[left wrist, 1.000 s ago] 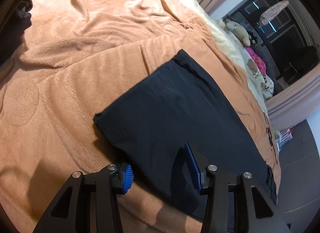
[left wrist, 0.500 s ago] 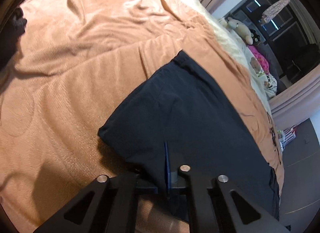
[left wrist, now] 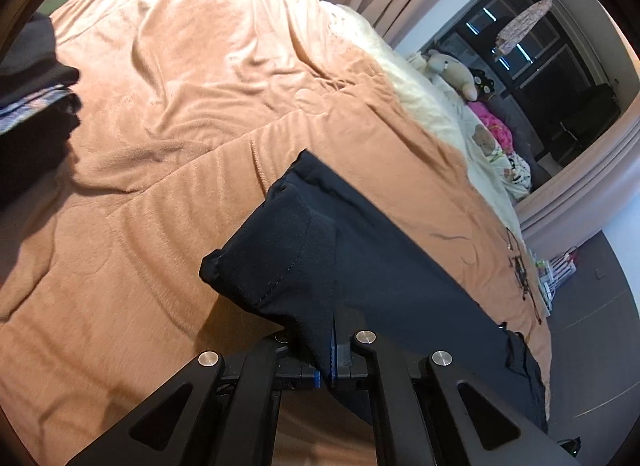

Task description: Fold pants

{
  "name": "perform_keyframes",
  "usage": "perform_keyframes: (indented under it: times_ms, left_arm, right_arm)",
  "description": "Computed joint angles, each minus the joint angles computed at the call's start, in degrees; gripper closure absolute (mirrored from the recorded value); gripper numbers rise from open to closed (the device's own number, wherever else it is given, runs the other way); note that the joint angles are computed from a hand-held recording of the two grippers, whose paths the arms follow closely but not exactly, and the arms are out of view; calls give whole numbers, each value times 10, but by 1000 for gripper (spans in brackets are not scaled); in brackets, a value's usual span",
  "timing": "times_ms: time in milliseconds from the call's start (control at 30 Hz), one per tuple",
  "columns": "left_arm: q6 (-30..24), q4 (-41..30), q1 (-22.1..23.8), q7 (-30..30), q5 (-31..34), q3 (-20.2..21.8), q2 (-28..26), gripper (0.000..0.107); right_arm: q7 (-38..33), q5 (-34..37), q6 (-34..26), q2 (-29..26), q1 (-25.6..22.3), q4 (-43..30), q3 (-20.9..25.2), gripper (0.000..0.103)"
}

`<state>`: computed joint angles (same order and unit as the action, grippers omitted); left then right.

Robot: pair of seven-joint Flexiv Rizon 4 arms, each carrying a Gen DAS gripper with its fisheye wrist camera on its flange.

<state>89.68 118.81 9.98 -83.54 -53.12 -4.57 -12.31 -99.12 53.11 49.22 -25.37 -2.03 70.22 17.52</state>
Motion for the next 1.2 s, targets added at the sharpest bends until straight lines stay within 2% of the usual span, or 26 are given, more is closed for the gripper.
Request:
perform_keyframes:
  times_ms: [100, 200, 367, 467, 500, 600, 700, 967, 1033, 1200]
  left_arm:
    - [-2, 21, -10, -15, 10, 12, 24, 105]
    - [6, 45, -18, 3, -21, 8, 47, 105]
    - [14, 88, -54, 1, -31, 35, 88, 105]
    - [20, 117, -76, -22, -3, 56, 113, 105]
    - [24, 126, -84, -21, -7, 60, 120, 105]
    - [55, 154, -126, 17, -72, 69, 141, 105]
    - [69, 181, -156, 7, -76, 88, 163, 105]
    - [93, 245, -217, -42, -45, 144, 218, 105]
    - [99, 254, -255, -42, -50, 179, 225, 105]
    - [98, 279, -242, -71, -8, 187, 247, 105]
  right_arm:
    - [2, 0, 2, 8, 3, 7, 1, 102]
    - [-7, 8, -5, 20, -2, 20, 2, 102]
    - [-29, 32, -31, 48, -19, 48, -5, 102]
    - [-40, 46, -56, 62, -28, 59, -16, 102]
    - [-43, 51, -61, 67, -28, 64, -19, 102]
    - [-55, 62, -65, 80, -27, 75, -30, 102]
    - [-63, 77, -70, 90, -26, 83, -36, 102]
    - [-76, 84, -87, 116, -16, 106, -55, 102]
    - [-80, 86, -91, 124, -14, 114, -59, 102]
    - [-99, 94, -98, 147, -9, 140, -70, 102]
